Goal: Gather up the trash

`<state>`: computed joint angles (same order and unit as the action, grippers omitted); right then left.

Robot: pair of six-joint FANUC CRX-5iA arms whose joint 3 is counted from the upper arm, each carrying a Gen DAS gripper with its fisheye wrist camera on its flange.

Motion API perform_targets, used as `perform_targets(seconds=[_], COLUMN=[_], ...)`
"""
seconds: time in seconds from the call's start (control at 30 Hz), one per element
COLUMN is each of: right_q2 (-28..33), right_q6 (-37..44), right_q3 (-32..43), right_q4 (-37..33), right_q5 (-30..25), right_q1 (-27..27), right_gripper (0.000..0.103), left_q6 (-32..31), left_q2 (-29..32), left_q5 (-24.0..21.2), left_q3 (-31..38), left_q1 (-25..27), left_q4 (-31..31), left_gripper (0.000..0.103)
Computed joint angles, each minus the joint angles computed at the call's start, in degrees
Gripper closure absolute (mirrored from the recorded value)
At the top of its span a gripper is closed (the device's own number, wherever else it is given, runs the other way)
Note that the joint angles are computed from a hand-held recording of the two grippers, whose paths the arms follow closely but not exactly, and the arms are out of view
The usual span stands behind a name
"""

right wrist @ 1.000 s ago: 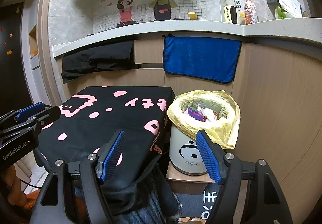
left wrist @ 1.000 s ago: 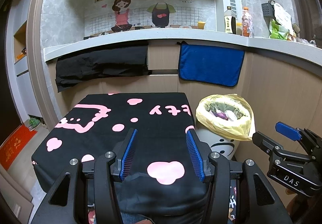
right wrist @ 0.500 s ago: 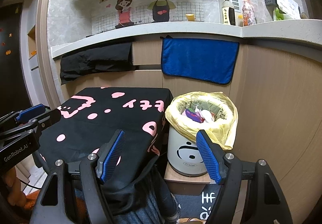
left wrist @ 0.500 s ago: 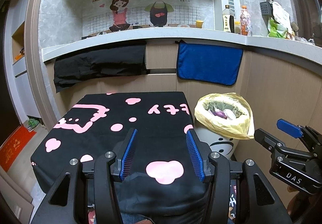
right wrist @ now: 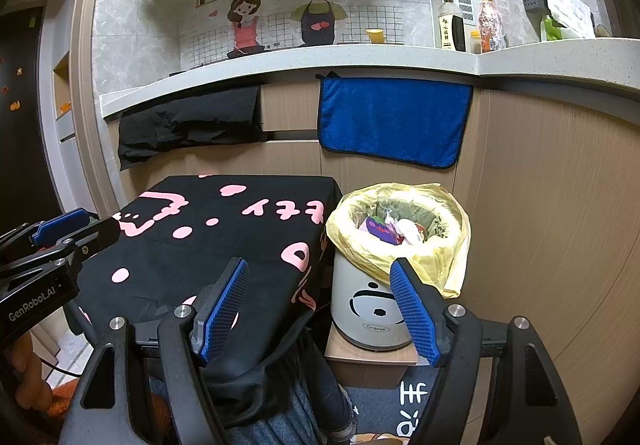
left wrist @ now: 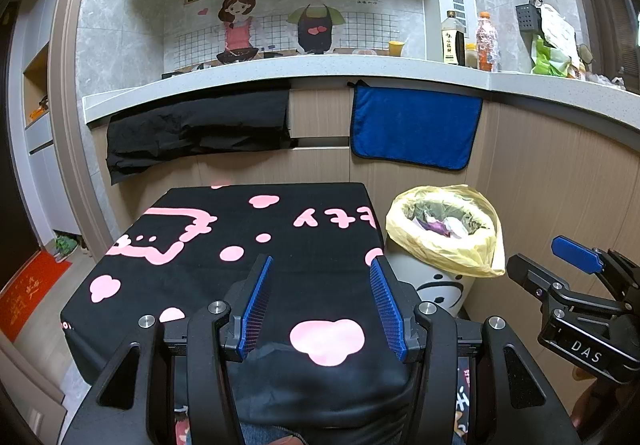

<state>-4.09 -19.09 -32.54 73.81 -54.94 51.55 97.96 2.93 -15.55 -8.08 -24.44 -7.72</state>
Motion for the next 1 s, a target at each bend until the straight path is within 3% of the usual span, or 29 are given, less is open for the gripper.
perform_targets(seconds=[1.0], right_q2=[-0.54], right_q6=[0.32], right_q3=[-0.57], right_q4=[0.38], right_q5=[0.72], right_q1=[-0.59], right_gripper=[0.032], left_q6=[-0.09], left_q2=[0.14], left_q5=[0.30], left_q3=[-0.03], left_q1=[-0.51], left_q4=[0.00], left_gripper=[0.052])
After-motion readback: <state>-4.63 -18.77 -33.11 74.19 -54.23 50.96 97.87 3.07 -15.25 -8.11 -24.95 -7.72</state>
